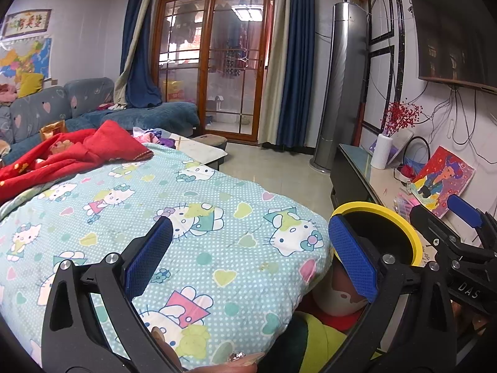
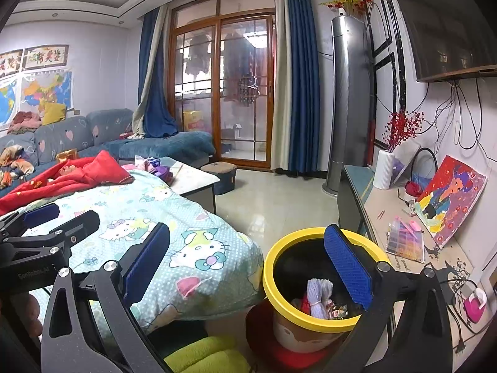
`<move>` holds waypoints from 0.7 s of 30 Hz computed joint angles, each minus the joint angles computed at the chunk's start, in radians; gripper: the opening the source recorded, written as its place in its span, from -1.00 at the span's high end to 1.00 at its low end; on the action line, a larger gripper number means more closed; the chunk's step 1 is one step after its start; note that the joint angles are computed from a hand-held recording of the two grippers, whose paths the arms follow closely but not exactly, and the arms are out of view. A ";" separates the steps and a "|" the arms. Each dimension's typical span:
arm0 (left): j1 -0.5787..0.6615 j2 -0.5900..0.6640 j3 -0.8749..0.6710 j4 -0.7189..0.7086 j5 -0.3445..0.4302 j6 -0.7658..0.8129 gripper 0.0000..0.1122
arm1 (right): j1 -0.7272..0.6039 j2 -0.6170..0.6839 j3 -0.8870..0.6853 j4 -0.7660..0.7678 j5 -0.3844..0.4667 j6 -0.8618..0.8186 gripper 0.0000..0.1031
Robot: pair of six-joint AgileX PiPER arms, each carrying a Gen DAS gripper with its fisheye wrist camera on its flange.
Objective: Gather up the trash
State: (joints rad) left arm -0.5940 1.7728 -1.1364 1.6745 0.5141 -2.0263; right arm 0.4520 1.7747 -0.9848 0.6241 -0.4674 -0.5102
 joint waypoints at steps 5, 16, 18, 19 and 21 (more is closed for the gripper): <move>0.000 0.000 0.001 0.003 0.001 -0.003 -0.64 | 0.001 0.000 -0.002 0.004 0.001 -0.004 -0.88; -0.002 0.001 0.001 0.002 0.003 -0.002 -0.64 | 0.002 0.002 -0.004 0.006 0.002 -0.005 -0.88; -0.002 0.001 0.001 0.002 0.003 -0.002 -0.64 | 0.001 0.002 -0.004 0.005 0.003 -0.005 -0.88; -0.003 0.001 0.000 -0.001 0.004 0.000 -0.64 | 0.002 0.002 -0.005 0.006 0.003 -0.006 -0.88; -0.003 0.001 0.000 0.001 0.004 -0.002 -0.64 | 0.002 0.002 -0.005 0.008 0.004 -0.007 -0.88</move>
